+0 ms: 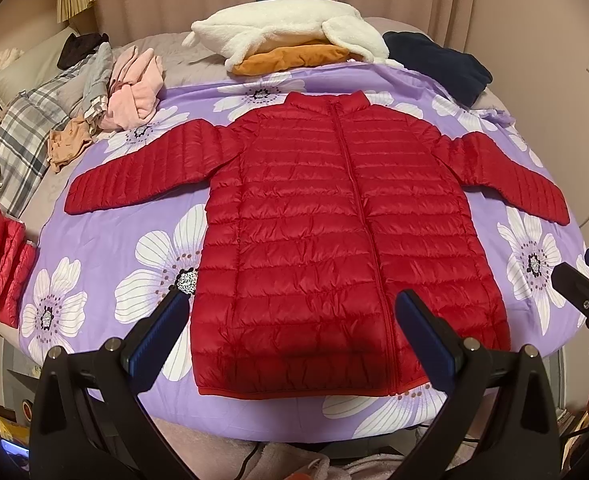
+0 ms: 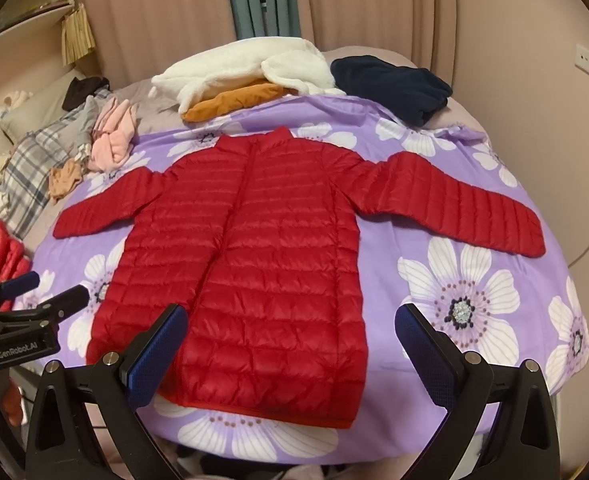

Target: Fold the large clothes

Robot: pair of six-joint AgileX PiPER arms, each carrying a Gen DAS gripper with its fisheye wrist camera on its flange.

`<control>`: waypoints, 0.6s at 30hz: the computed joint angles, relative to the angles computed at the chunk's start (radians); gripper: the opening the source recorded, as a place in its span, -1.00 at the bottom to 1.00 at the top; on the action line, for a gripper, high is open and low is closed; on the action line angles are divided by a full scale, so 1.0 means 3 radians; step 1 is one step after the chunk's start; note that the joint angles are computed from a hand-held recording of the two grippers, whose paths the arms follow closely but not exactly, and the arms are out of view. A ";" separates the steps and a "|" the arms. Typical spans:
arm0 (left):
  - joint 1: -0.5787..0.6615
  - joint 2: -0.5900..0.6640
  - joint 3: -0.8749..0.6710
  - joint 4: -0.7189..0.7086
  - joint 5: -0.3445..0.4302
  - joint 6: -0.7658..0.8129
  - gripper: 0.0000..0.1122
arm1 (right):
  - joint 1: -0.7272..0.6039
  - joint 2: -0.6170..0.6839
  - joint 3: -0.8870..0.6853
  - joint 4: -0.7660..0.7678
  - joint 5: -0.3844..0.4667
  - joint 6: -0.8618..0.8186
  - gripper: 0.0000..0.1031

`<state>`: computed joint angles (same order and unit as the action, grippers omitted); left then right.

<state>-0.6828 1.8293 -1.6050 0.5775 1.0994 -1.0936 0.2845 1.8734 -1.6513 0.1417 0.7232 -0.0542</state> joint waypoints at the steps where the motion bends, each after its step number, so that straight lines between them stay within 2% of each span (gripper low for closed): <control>1: 0.0001 0.0003 -0.0008 -0.0005 0.0005 0.0005 0.83 | 0.0001 -0.0001 0.0003 0.0000 -0.0004 0.0001 0.98; 18: 0.0016 -0.0037 0.0056 -0.0032 -0.0026 0.0015 0.83 | 0.0015 0.0029 -0.0046 -0.0030 0.0040 0.0035 0.98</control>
<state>-0.6780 1.8183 -1.5883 0.5678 1.0917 -1.0890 0.2890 1.8822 -1.6650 0.1327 0.7352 -0.0436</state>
